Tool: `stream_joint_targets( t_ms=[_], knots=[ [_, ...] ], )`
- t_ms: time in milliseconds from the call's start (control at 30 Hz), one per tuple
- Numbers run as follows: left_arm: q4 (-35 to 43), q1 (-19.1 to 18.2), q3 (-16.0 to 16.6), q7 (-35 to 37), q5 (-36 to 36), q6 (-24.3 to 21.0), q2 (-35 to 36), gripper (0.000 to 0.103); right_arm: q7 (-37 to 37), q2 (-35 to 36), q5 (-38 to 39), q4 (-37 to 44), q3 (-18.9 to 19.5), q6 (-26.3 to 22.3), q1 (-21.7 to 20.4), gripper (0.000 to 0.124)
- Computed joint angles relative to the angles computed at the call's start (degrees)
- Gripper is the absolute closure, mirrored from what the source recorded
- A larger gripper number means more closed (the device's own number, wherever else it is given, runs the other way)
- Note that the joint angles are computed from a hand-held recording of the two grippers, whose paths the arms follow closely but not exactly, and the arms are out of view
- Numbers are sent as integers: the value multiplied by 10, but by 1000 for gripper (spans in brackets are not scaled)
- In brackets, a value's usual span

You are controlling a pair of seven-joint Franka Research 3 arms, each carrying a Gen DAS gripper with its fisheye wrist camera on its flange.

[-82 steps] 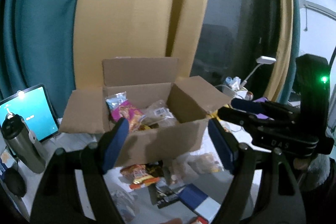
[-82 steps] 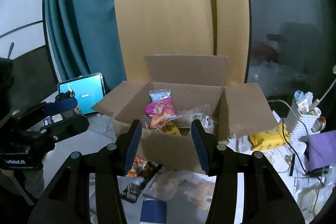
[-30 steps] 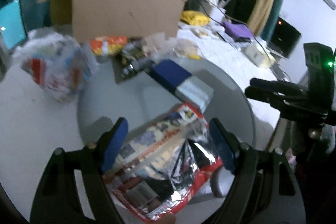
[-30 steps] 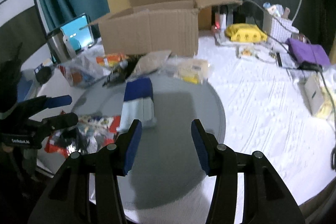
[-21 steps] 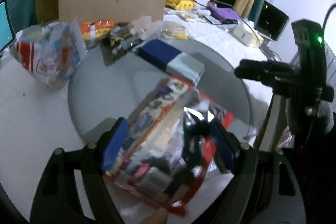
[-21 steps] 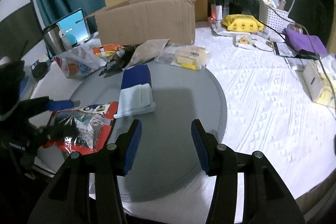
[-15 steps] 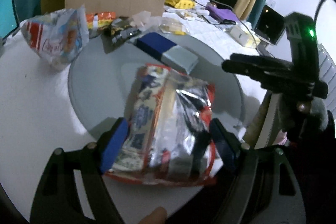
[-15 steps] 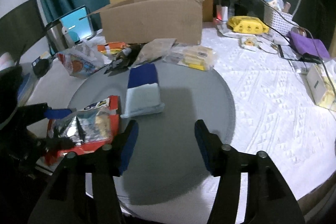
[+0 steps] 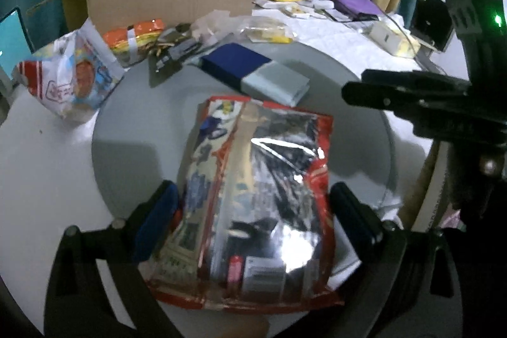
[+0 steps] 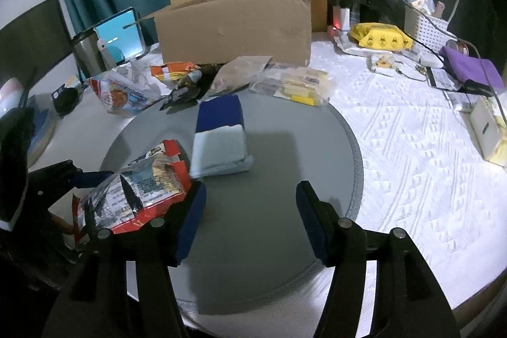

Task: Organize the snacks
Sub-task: 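Grasp a large clear snack bag with the left tool while the right tool grasps a blue-and-white box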

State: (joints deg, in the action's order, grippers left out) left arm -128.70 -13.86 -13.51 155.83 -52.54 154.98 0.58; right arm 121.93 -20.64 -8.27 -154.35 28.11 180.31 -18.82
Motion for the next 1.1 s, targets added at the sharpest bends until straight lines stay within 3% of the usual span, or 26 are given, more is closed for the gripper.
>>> stream_joint_targets(
  t_ms=[67, 167, 300, 400, 733, 800, 1100],
  knots=[
    [1, 0, 0, 2, -2, 4, 2, 7, -2, 9, -3, 8, -1, -1, -3, 61],
    [-2, 3, 1, 17, -19, 14, 1, 18, -3, 24, -12, 21, 0, -1, -10, 61],
    [7, 17, 12, 28, -48, -24, -1, 33, 9, 47, -38, 43, 10, -7, -26, 61],
    [13, 29, 19, 34, -72, -46, 1, 37, 29, 68, -71, 65, 17, -13, -39, 61],
    [32, 58, 26, 48, -115, -68, 16, 40, 108, 144, -197, 153, 15, -53, -42, 61],
    [31, 58, 23, 55, -117, -50, 17, 40, 113, 162, -210, 171, 5, -62, -30, 61],
    [50, 73, 17, 64, -129, -56, 36, 40, 101, 227, -212, 233, -50, -108, 33, 61]
  ],
)
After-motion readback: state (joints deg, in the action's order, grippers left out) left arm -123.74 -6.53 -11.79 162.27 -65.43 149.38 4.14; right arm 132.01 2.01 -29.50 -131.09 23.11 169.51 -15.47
